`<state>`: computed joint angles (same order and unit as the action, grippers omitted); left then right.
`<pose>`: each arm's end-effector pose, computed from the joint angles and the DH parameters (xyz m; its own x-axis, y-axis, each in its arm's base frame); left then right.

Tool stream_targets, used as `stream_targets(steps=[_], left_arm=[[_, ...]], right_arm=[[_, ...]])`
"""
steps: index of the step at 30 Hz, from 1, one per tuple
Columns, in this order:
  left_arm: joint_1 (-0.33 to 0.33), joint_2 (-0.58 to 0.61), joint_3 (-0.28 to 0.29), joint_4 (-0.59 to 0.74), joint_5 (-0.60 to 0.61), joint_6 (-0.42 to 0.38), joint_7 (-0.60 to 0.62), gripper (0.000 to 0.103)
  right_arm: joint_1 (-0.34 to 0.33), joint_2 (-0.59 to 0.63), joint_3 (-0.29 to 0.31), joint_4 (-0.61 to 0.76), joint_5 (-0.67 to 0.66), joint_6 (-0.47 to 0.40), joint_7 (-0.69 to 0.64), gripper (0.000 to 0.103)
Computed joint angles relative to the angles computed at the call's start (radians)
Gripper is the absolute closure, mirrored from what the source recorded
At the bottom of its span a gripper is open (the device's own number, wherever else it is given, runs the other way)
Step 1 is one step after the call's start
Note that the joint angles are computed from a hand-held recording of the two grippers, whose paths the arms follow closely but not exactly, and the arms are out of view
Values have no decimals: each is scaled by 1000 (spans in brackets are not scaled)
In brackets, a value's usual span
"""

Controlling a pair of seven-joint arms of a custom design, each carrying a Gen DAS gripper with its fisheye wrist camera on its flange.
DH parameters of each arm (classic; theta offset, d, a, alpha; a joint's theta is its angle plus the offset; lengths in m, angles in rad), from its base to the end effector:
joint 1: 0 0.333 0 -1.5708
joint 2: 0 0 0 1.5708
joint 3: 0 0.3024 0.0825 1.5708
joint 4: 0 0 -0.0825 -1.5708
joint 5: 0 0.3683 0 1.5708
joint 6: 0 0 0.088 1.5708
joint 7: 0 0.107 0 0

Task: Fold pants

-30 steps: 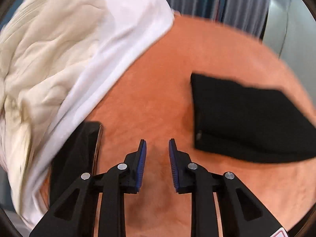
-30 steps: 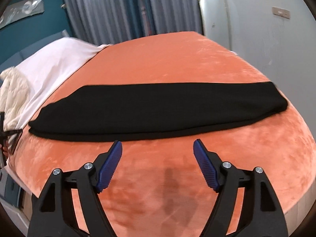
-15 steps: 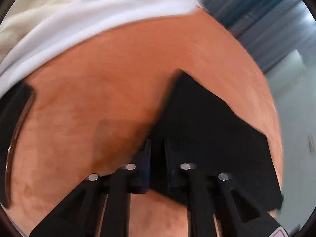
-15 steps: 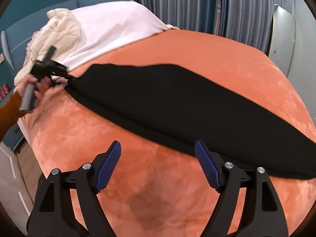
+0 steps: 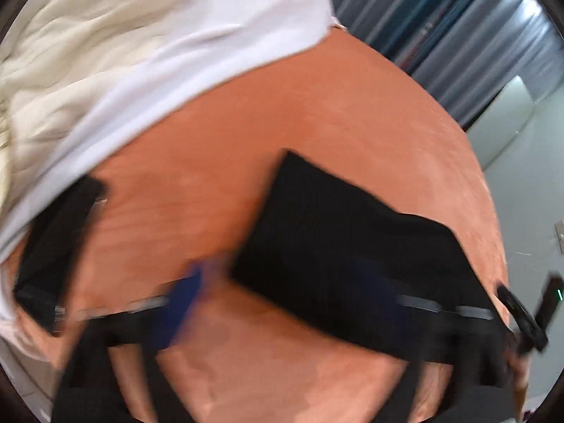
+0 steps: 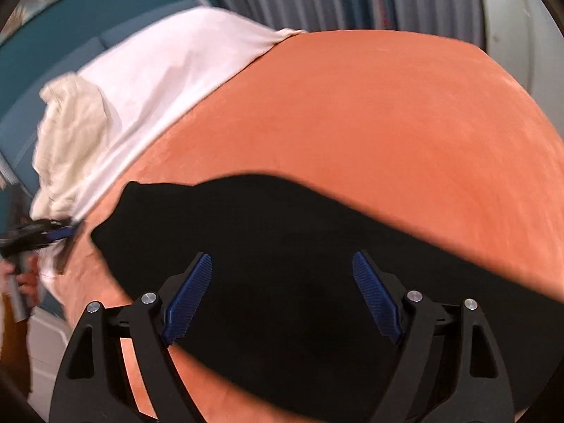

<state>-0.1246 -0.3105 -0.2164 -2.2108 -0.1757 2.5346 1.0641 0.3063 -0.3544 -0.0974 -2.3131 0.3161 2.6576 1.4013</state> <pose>0.4658 -0.1742 0.5671 0.1517 -0.9163 0.3706 -0.8261 -0.3234 -0.4615 0.4730 0.0867 0.5546 0.2182 -0.9519 -0.2151 -0.7698 -0.0325 -0.6374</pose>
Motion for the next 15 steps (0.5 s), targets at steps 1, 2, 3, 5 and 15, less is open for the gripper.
stream_targets(steps=[1, 2, 3, 5, 15], left_arm=[[8, 28, -21, 24, 31, -10, -32, 5], [19, 69, -43, 61, 81, -42, -70, 7], [29, 118, -55, 99, 138, -79, -107, 9], [27, 193, -56, 145, 212, -133, -193, 18], [-30, 153, -48, 11, 389, 0, -345, 12]], right_arm=[[18, 77, -16, 73, 15, -17, -36, 23], [21, 149, -19, 142, 32, -35, -60, 23], [18, 208, -16, 198, 58, -58, -85, 23], [2, 328, 1, 315, 55, -113, -118, 23], [-49, 203, 101, 159, 195, -171, -598, 69]])
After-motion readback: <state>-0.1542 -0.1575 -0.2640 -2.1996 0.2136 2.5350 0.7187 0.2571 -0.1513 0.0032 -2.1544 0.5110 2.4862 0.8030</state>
